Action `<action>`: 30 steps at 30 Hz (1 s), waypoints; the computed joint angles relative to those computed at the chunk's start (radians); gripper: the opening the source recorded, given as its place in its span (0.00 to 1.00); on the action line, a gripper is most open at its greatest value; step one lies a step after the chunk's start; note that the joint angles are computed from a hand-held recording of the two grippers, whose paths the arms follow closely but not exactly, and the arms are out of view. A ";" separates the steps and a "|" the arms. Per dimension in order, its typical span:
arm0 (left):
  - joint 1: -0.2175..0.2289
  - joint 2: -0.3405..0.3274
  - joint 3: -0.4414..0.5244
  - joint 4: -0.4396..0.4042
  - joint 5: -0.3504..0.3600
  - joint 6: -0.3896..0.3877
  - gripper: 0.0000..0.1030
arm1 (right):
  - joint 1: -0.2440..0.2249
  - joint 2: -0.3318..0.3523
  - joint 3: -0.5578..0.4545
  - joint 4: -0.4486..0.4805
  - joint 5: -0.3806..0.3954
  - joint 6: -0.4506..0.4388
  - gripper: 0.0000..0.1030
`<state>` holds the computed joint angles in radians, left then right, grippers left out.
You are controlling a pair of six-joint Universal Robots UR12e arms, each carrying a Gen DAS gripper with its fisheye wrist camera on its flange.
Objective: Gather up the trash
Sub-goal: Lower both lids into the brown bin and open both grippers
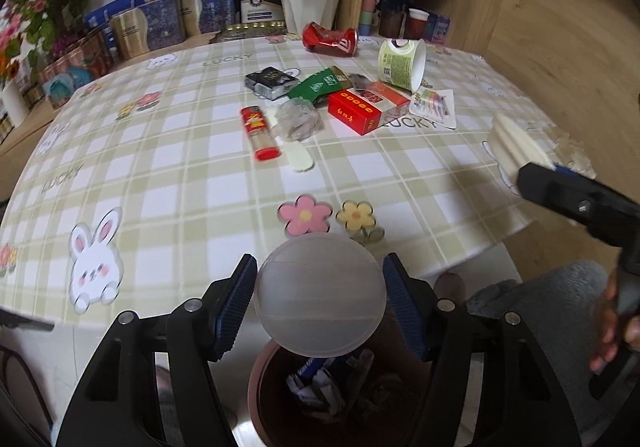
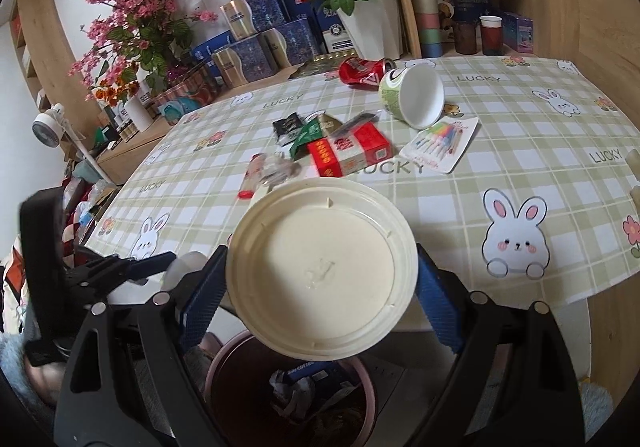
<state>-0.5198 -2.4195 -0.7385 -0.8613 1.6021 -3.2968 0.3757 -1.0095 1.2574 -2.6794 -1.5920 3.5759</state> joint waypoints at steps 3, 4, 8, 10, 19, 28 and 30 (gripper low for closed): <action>0.004 0.063 -0.102 0.065 -0.005 -0.056 0.62 | 0.009 -0.009 0.015 0.005 0.009 -0.007 0.84; 0.005 0.081 -0.131 0.081 -0.002 -0.069 0.62 | 0.012 -0.012 0.020 0.009 0.017 -0.008 0.84; 0.005 0.149 -0.239 0.144 0.029 -0.123 0.62 | 0.030 -0.014 0.030 0.027 0.049 -0.028 0.84; 0.005 0.173 -0.278 0.168 0.044 -0.143 0.62 | 0.040 -0.012 0.032 0.043 0.066 -0.043 0.84; 0.006 0.227 -0.370 0.205 0.057 -0.181 0.62 | 0.065 -0.001 0.019 0.144 0.126 -0.100 0.85; 0.006 0.235 -0.382 0.211 0.052 -0.184 0.62 | 0.071 0.009 0.001 0.209 0.141 -0.112 0.88; 0.005 0.232 -0.379 0.206 0.048 -0.182 0.62 | 0.073 0.007 0.002 0.214 0.131 -0.111 0.92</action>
<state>-0.5144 -2.1875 -1.1172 -0.6557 1.6504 -3.4787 0.4484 -1.0020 1.2598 -2.4652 -1.4612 3.4651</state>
